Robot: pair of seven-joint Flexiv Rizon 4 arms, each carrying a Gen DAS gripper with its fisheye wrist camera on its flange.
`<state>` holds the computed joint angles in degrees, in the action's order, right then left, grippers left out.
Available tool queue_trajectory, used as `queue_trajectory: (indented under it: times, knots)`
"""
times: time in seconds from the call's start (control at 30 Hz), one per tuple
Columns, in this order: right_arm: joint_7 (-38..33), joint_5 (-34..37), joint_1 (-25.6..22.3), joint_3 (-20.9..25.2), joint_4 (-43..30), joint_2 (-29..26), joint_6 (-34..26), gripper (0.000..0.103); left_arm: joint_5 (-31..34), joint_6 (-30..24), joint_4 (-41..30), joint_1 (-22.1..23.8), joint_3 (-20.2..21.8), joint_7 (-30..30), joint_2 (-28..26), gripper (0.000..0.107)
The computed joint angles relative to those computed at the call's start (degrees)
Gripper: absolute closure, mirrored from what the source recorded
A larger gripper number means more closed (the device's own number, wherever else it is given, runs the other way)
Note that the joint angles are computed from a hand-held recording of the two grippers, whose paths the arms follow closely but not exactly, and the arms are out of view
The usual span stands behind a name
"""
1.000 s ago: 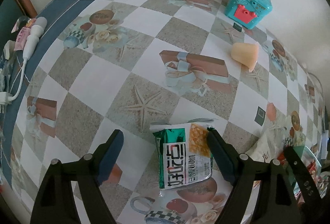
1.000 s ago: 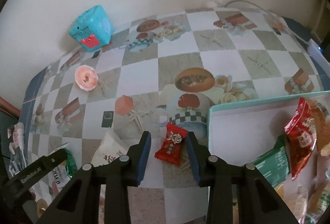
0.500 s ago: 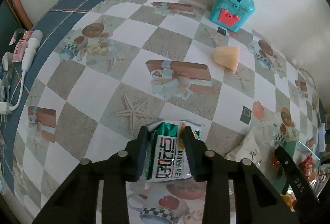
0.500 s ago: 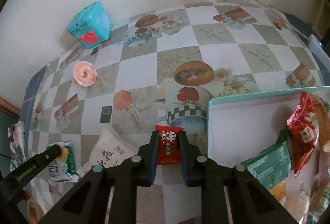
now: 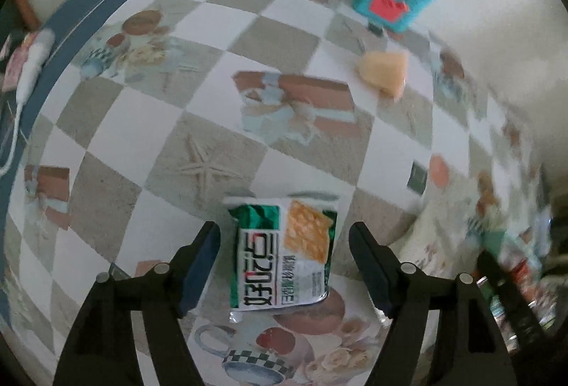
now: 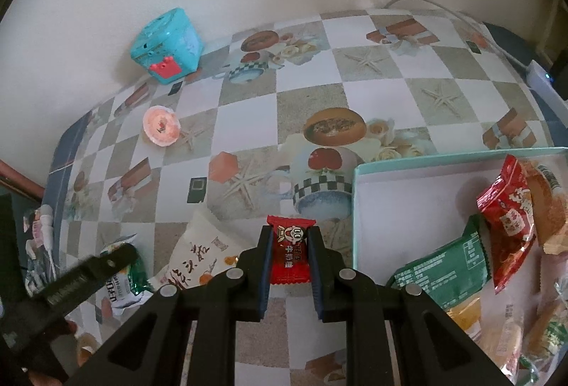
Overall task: Organize snacks
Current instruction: 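Lift both snacks and carry them toward the white tray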
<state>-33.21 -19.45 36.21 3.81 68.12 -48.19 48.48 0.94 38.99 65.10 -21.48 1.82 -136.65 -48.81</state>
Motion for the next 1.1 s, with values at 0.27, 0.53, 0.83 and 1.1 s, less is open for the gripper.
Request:
queue_trajectory:
  times: [0.27, 0.53, 0.83, 1.1]
  knots:
    - [-0.2, 0.4, 0.1, 0.2, 0.3, 0.5, -0.9, 0.083, 4.2, -8.8, -7.8, -2.4, 1.3, -0.8, -2.7, 0.056]
    - [1.6, -0.4, 0.5, 0.2, 4.0, 4.5, -0.2, 0.083, 6.5, -6.6, 0.5, -3.9, 2.1, -6.1, 4.8, 0.056]
    - [5.9, -4.7, 1.6, -0.4, 10.9, 11.7, 0.5, 0.083, 10.2, -4.6, 5.5, -5.4, 1.6, -9.9, 11.1, 0.056]
    - [10.9, -10.3, 1.8, -0.2, 18.6, 17.9, 2.4, 0.083, 12.5, -2.5, 6.3, -7.3, 0.6, -10.8, 13.4, 0.056]
